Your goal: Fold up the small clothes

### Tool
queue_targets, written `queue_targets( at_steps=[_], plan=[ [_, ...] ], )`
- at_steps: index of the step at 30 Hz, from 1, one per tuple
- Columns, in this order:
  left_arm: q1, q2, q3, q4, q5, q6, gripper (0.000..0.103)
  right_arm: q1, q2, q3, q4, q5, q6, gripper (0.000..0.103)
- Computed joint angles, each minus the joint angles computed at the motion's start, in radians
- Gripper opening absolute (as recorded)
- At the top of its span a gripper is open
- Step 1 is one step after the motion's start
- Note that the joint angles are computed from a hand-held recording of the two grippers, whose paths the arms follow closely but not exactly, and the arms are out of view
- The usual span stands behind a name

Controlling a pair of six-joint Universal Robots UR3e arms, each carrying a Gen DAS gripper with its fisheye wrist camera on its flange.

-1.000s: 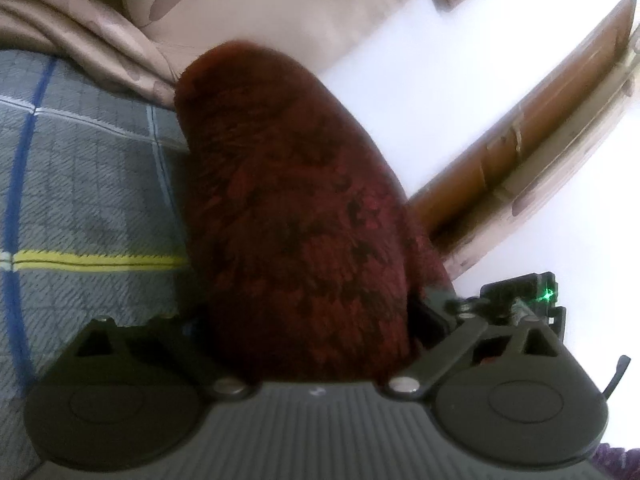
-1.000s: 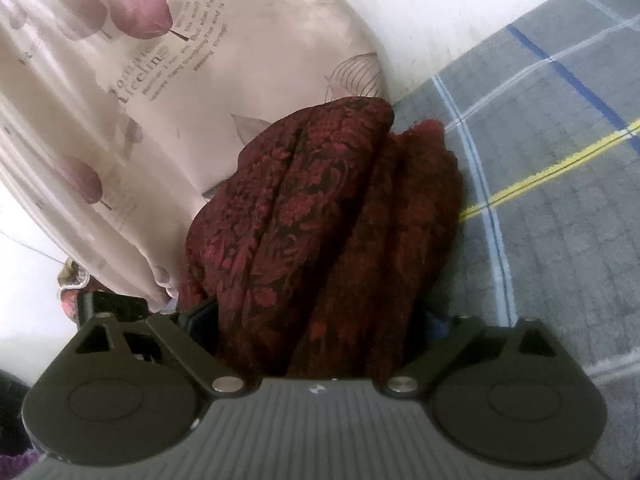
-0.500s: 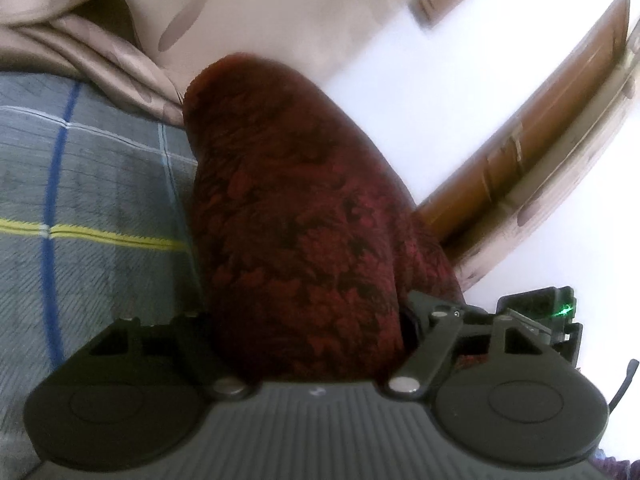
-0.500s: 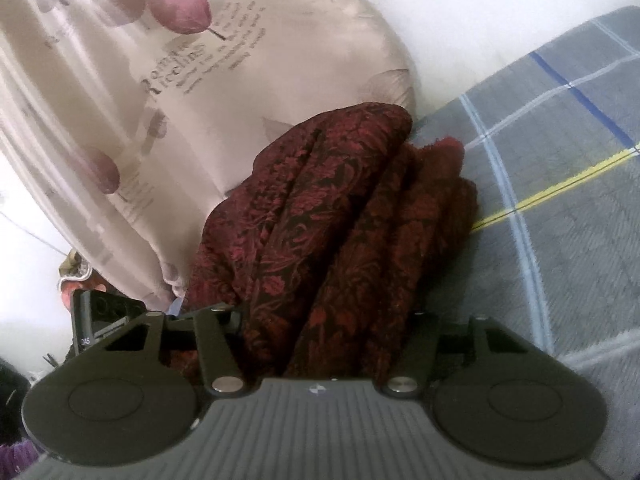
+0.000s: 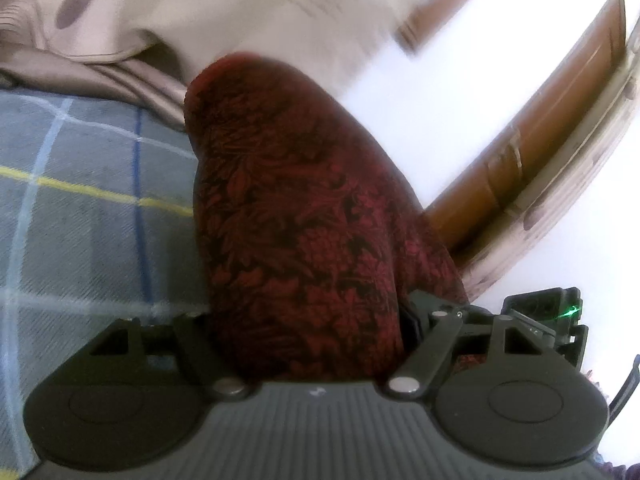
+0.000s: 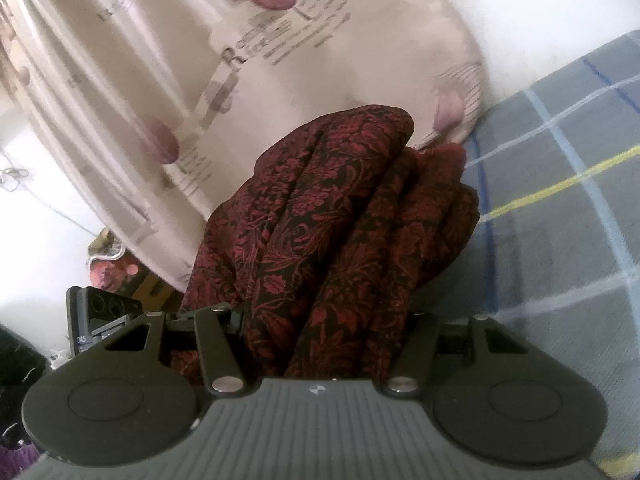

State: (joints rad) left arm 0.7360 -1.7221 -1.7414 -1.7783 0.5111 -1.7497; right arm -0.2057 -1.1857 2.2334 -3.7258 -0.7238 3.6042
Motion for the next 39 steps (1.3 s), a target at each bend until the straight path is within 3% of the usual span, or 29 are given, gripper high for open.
queue_targets(
  at_steps=[7, 18, 28, 39],
  plan=[
    [0.156, 0.1, -0.044, -0.203, 0.085, 0.168, 0.077, 0.113, -0.034, 0.064, -0.062, -0.068, 0.062, 0.059],
    [0.339, 0.167, -0.084, -0.379, 0.189, 0.36, 0.077, 0.289, -0.08, 0.1, -0.071, -0.211, 0.092, 0.059],
    [0.33, 0.151, -0.075, -0.369, 0.191, 0.356, 0.077, 0.356, -0.083, 0.13, -0.103, -0.282, 0.106, 0.059],
    [0.304, 0.119, -0.071, -0.331, 0.166, 0.355, 0.077, 0.358, -0.057, 0.123, -0.143, -0.292, 0.105, 0.059]
  ],
)
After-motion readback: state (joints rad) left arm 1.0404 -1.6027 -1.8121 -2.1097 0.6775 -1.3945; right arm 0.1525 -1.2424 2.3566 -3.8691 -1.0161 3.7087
